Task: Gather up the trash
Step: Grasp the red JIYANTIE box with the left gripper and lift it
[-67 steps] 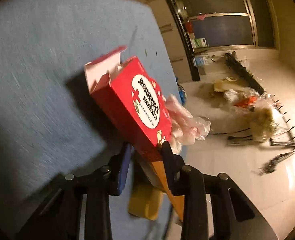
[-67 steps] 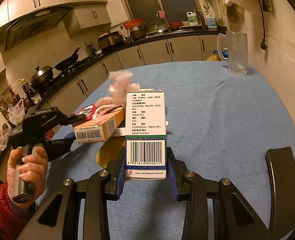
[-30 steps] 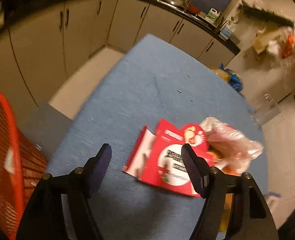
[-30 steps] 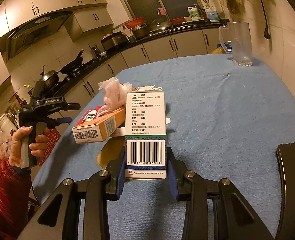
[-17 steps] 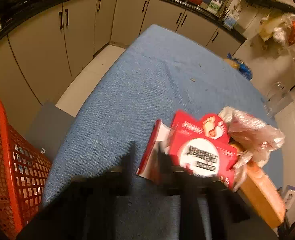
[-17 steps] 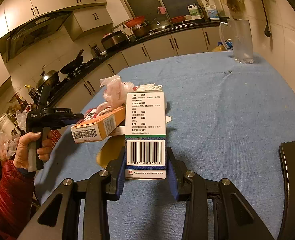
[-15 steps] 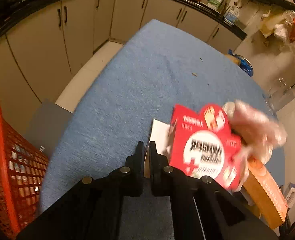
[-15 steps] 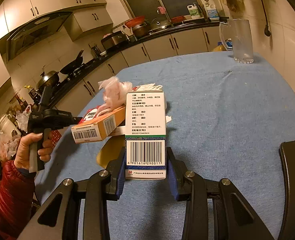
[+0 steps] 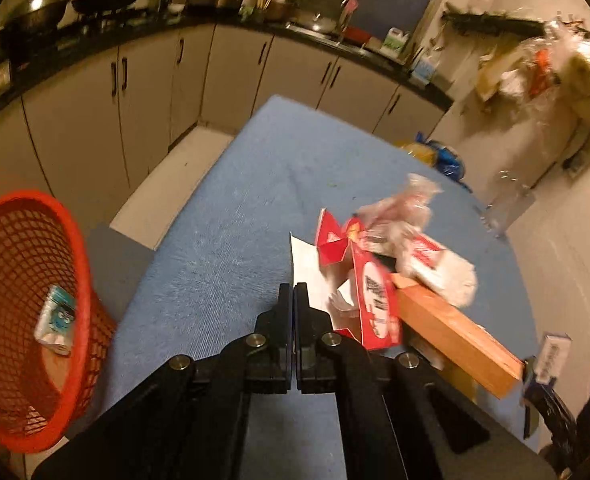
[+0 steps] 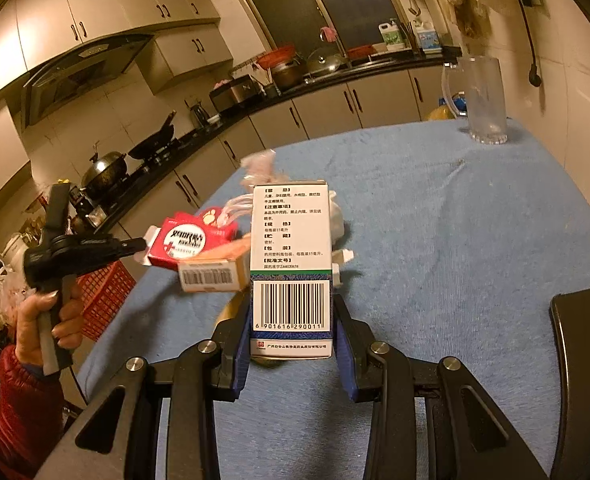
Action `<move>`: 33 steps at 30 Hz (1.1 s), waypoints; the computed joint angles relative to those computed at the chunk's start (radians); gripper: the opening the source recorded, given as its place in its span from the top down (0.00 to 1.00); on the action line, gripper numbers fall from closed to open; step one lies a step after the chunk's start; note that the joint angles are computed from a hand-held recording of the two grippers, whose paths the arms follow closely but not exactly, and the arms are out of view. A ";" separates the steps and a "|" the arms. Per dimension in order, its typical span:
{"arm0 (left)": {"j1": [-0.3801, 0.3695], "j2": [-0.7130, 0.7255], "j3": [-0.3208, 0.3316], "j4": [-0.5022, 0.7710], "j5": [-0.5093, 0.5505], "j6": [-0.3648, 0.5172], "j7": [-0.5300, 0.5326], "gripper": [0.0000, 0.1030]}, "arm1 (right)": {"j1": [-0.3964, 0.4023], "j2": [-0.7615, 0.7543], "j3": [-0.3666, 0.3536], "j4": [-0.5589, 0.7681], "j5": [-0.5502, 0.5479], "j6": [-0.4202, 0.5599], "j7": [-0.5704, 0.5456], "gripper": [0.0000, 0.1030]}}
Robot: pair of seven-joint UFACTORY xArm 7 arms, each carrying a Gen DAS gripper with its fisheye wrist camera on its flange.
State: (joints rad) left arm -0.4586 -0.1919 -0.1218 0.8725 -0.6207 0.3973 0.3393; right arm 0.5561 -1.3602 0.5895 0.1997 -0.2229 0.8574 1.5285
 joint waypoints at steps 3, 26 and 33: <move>-0.022 -0.071 0.029 -0.031 -0.059 0.018 0.065 1.00 | -0.011 -0.002 0.013 0.023 -0.010 0.006 0.002 0.62; -0.040 -0.401 0.157 -0.176 -0.063 0.071 0.190 0.99 | -0.285 0.404 0.043 0.213 -0.072 -0.468 -0.098 0.62; -0.021 -0.490 0.238 -0.195 -0.034 0.079 0.211 0.99 | -0.404 0.585 0.088 0.321 -0.108 -0.607 -0.132 0.62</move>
State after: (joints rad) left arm -0.4797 -0.6818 0.1162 0.6776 -0.6543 0.4760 0.5499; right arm 0.1526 -0.7750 0.6770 0.5206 -0.3310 0.2508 1.3964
